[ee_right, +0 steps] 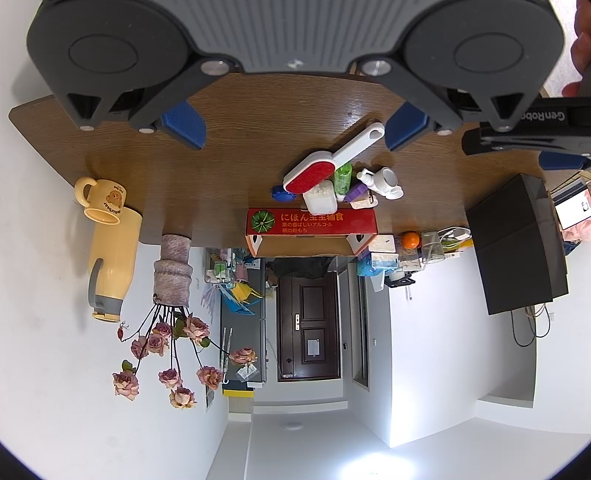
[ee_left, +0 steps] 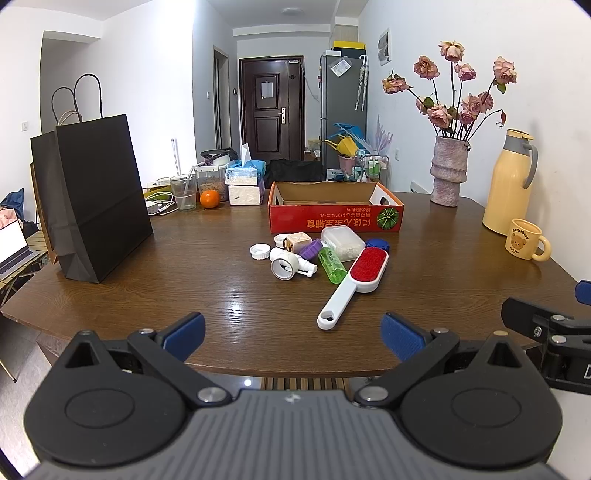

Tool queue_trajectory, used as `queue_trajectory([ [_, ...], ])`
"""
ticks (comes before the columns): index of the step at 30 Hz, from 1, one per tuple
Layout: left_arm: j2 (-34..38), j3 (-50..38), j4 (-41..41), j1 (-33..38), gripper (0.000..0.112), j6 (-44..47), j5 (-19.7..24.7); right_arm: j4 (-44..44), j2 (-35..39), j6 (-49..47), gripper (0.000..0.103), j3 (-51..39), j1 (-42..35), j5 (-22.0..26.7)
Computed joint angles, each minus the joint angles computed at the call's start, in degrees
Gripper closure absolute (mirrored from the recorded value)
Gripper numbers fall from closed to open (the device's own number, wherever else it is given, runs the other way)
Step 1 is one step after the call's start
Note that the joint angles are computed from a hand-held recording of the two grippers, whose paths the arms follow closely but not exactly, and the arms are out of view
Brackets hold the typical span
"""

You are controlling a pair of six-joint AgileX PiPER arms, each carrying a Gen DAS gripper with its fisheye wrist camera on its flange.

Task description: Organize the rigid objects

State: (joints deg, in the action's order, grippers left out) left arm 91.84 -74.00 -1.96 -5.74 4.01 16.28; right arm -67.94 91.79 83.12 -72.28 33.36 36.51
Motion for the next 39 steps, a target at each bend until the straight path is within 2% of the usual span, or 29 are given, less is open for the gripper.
queue_trajectory([
  [39, 0.0, 0.0, -0.4, 0.1, 0.009, 0.3, -0.1, -0.7, 0.3, 0.9, 0.000, 0.1, 0.1, -0.2],
])
